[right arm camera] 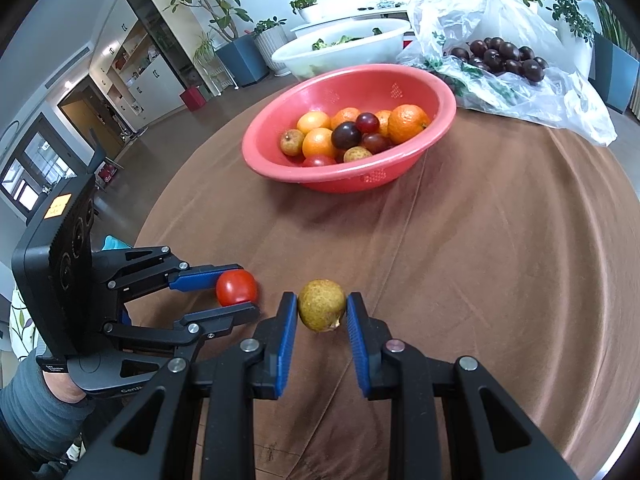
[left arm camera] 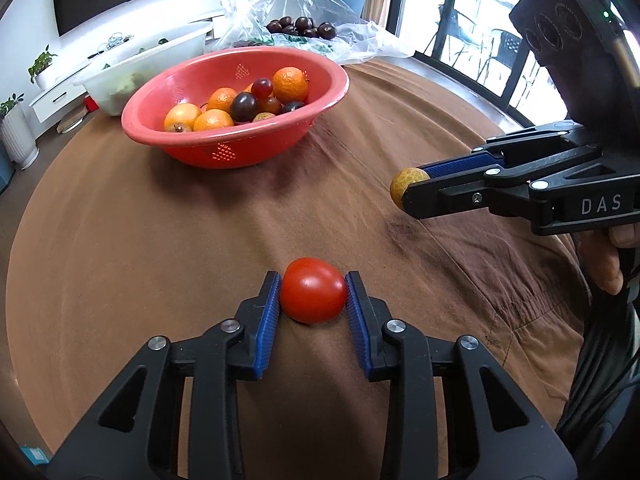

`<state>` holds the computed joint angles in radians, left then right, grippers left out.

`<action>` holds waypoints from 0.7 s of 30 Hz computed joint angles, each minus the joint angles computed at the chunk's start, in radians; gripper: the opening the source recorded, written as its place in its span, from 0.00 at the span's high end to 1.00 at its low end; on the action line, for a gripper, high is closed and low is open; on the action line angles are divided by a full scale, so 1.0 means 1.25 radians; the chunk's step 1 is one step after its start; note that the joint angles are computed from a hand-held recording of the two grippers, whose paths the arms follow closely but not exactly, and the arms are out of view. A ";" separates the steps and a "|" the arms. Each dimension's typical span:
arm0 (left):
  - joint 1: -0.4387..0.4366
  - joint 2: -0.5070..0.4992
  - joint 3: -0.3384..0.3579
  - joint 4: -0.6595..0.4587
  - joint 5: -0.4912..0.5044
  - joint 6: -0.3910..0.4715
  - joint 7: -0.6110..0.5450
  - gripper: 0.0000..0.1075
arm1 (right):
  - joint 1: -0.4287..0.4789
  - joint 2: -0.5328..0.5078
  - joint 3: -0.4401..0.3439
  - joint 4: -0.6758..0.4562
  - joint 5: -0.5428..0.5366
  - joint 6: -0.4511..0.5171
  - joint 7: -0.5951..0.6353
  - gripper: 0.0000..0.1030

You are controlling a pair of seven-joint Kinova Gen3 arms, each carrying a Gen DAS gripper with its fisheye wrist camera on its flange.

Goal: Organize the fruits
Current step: 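Grasp the red tomato with the left tool while the right tool grasps a yellow fruit, then carry the tomato and yellow fruit over the red bowl and release them inside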

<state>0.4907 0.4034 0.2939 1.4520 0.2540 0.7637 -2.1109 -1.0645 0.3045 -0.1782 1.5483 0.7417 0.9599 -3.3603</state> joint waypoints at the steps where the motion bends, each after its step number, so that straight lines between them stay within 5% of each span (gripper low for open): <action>1: -0.002 -0.002 0.001 0.002 0.003 -0.002 -0.001 0.72 | 0.000 0.001 0.000 -0.002 0.001 0.001 0.002 0.73; 13: -0.048 -0.026 0.011 0.001 0.078 0.000 -0.018 0.72 | -0.014 0.006 0.001 -0.027 0.011 0.046 0.001 0.73; 21: -0.055 -0.010 -0.004 -0.085 0.086 0.015 0.015 0.72 | -0.014 0.003 0.004 -0.059 0.019 0.126 0.025 0.73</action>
<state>0.4223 0.3910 0.2890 1.3454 0.3615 0.7826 -2.0917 -1.0825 0.3076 -0.1738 1.4742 0.7654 1.1176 -3.3289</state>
